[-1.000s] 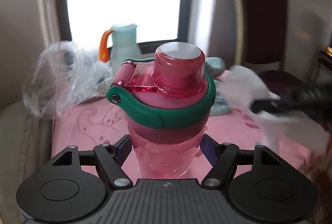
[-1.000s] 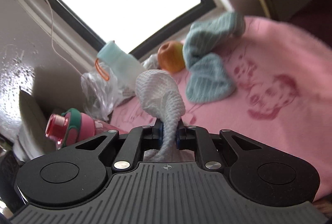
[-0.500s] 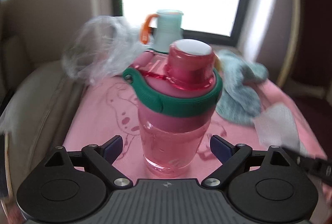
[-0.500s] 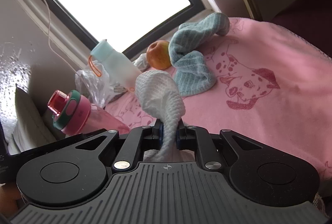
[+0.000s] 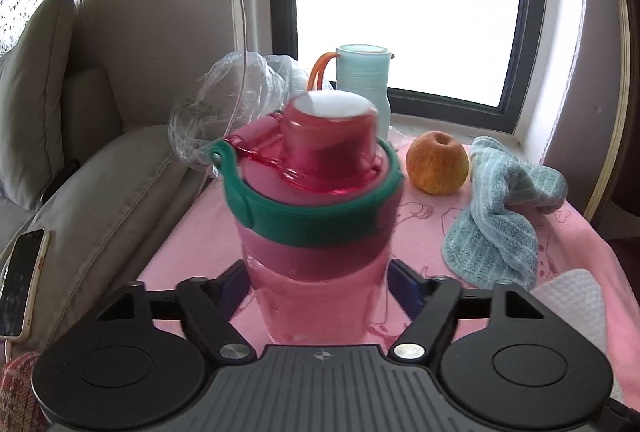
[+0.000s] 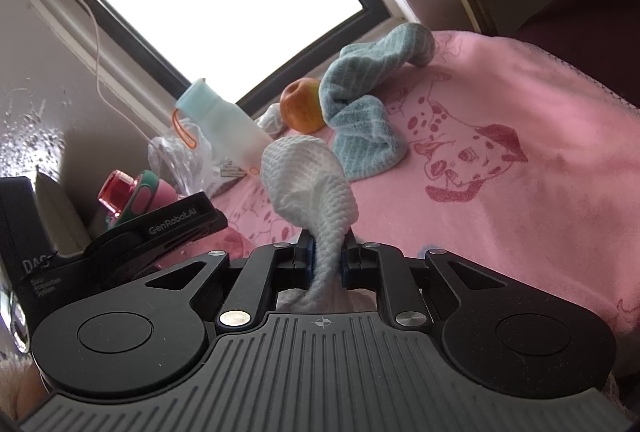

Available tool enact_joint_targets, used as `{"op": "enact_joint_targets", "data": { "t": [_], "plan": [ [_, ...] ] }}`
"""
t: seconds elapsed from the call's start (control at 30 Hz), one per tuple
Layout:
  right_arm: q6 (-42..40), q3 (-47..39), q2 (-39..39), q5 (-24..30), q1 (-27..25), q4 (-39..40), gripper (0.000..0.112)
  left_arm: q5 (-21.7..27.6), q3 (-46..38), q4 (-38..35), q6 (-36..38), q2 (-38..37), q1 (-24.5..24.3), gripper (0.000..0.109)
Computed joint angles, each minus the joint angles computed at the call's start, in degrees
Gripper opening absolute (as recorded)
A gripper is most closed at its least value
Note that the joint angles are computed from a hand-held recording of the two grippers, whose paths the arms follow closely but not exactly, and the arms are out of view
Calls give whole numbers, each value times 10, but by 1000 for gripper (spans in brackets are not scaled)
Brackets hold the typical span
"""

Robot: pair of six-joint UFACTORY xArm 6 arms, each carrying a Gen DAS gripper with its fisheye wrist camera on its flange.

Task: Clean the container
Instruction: 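Rotate the bottle in the left tool while the right tool wipes its lid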

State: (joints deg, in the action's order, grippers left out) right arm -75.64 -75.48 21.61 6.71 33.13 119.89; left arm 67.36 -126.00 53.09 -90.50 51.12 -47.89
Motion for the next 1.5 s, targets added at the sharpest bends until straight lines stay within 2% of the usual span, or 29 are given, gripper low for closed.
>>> {"op": "enact_joint_targets", "data": {
  "t": [0.13,0.27,0.43,0.5,0.6,0.7,0.87,1.03,1.07,1.13,1.23,1.3,1.43,1.5],
  "plan": [
    [-6,-2,1,-3,1,8,17,-112,136,35,-2,-78,20,70],
    [-19,-5,0,-8,4,18,17,-281,276,100,-2,-155,58,70],
    [-36,-9,-6,-23,10,28,17,-519,411,302,-86,-229,125,70],
    [-42,-12,-7,-30,13,30,17,-566,435,405,-150,-247,139,70],
    [-27,-20,-3,-35,20,12,17,-586,455,538,-258,-266,143,70],
    [30,-25,6,-35,30,-47,17,-579,480,619,-321,-285,135,70],
    [153,-31,20,-22,43,-180,17,-557,518,658,-273,-309,114,70],
    [167,-62,28,17,40,-229,17,-524,543,670,-218,-321,94,70],
    [161,-71,28,38,36,-228,17,-520,545,671,-213,-321,93,70],
    [155,-85,29,135,13,-220,17,-515,547,672,-205,-321,91,70],
    [187,-134,60,310,-20,-275,19,-510,543,662,-173,-317,88,70],
    [224,-193,102,382,-25,-336,19,-507,539,651,-142,-313,86,70],
    [368,-330,198,395,-3,-550,13,-509,532,633,-107,-307,88,70],
    [429,-380,239,374,7,-631,12,-512,532,634,-112,-307,91,71]
  ]
}}
